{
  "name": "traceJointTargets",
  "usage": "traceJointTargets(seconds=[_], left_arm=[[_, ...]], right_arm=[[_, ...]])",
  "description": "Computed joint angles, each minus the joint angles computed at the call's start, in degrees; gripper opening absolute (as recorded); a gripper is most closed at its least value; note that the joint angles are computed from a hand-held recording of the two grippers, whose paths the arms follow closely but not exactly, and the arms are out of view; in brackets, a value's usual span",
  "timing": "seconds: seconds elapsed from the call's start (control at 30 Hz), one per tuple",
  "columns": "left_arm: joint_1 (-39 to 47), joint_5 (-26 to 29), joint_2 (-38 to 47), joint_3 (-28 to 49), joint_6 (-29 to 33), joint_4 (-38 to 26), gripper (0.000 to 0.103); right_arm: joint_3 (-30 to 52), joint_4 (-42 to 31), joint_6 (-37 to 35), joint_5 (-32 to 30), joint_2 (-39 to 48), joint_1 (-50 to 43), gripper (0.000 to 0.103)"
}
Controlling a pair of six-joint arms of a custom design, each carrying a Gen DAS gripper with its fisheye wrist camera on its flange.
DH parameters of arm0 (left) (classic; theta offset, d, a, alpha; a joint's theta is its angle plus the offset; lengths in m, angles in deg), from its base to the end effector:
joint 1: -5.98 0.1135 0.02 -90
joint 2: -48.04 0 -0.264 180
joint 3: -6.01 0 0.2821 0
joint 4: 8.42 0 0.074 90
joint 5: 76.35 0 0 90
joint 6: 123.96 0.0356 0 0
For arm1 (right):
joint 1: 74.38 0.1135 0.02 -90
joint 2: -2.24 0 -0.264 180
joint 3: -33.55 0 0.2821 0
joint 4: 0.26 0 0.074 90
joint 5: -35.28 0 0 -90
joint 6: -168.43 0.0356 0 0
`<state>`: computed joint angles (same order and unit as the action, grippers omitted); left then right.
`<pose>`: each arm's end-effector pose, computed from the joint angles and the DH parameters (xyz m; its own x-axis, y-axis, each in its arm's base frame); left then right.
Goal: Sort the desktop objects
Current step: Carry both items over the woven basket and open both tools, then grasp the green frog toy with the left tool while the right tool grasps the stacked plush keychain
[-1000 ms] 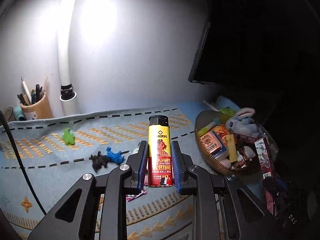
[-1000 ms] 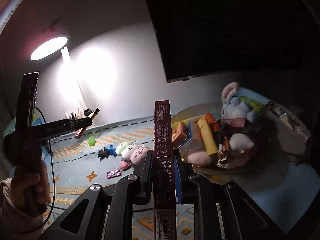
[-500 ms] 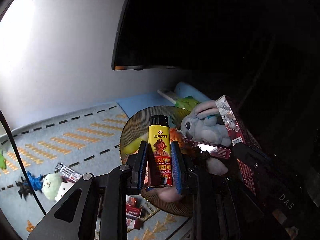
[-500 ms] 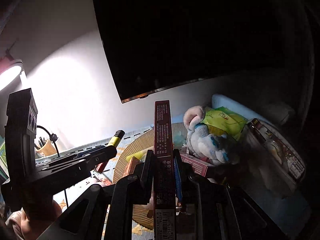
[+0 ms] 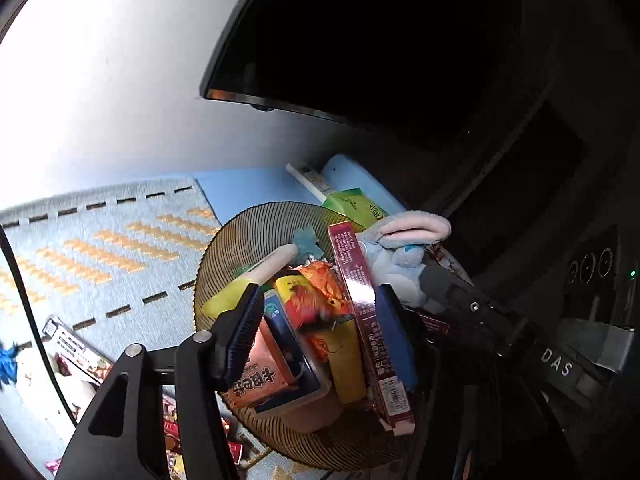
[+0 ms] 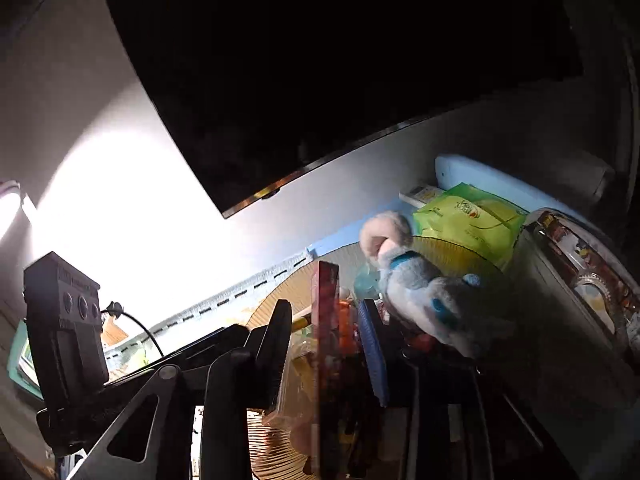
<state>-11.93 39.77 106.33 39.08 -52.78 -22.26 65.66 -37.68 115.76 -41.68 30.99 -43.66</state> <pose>0.2033 -0.0822 0.1511 -0.7616 -0.0583 -0.6455 0.3758 0.7717 -0.5131 0.1418 0.0749 0.1961 -0.5872 0.3383 -0.7354 0.0240 0.9154 0.4019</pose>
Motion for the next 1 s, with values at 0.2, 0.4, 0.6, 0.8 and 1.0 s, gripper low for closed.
traceJointTargets(seconds=[0.2,0.4,0.6,0.8,1.0], left_arm=[[11.10,7.36,-15.69,-3.41,4.49,-13.68,0.059],[33.29,17.54,-24.25,-2.87,21.14,-33.39,0.059],[67.15,27.06,-9.44,3.01,58.02,-54.15,0.059],[83.55,22.47,5.72,5.76,67.03,-44.41,0.059],[81.40,15.89,17.30,8.22,58.43,-26.55,0.059]], right_arm=[[0.09,-8.46,3.97,5.22,-7.91,6.79,0.035],[1.36,-11.45,13.12,20.01,-5.21,30.98,0.035],[6.71,-0.42,13.72,22.82,19.37,43.11,0.035],[12.25,12.94,6.57,16.25,38.72,41.41,0.035],[22.00,14.45,-3.58,10.18,54.01,36.33,0.035]])
